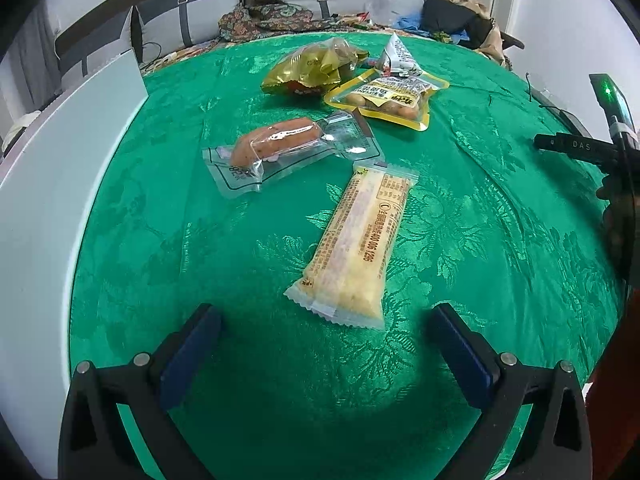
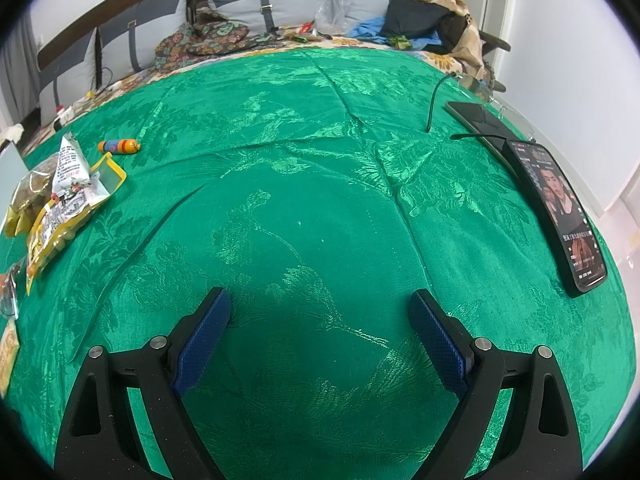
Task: Organize snacks
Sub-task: 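Move both grippers back over the remaining snacks on the bed, then grasp the cream-coloured wrapped bar with the right gripper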
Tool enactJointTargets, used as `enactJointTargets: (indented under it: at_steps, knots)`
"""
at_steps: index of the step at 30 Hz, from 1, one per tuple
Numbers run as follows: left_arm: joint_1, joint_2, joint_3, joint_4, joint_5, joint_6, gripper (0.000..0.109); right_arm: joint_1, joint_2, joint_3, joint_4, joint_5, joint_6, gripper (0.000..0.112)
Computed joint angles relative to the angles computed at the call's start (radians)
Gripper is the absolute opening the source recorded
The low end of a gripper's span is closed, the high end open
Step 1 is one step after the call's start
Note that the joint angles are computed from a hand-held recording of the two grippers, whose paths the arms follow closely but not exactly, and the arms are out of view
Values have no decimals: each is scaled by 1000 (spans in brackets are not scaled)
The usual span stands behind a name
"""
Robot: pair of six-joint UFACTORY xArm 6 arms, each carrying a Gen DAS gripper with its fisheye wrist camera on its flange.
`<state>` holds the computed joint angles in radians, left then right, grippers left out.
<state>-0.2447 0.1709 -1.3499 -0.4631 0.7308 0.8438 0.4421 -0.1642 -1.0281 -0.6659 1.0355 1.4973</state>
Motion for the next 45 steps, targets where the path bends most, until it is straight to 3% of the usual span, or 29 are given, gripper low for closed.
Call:
enactJointTargets:
  at_steps: [23, 30, 32, 34, 37, 40, 42, 45]
  knots:
    - [-6, -63, 123, -105, -146, 42, 103, -10, -2, 5, 5, -19, -10, 96]
    - [36, -89, 125, -53, -66, 41, 103, -12, 4, -4, 20, -13, -30, 96]
    - [61, -94, 128, -40, -59, 27, 103, -23, 32, -69, 148, 41, -105, 95]
    - [77, -91, 122, -28, -56, 7, 103, -27, 37, -89, 253, 6, -107, 95]
    - [80, -87, 119, -32, -55, 19, 103, 11, 59, -90, 397, -264, -119, 94]
    - [79, -92, 130, -44, -66, 29, 103, 71, 223, -252, 663, -409, -274, 92]
    - [84, -93, 130, -53, -59, 46, 103, 99, 351, -417, 772, -392, -358, 92]
    - [85, -100, 139, -58, -67, 49, 103, 123, 558, -731, 747, -203, -352, 92]
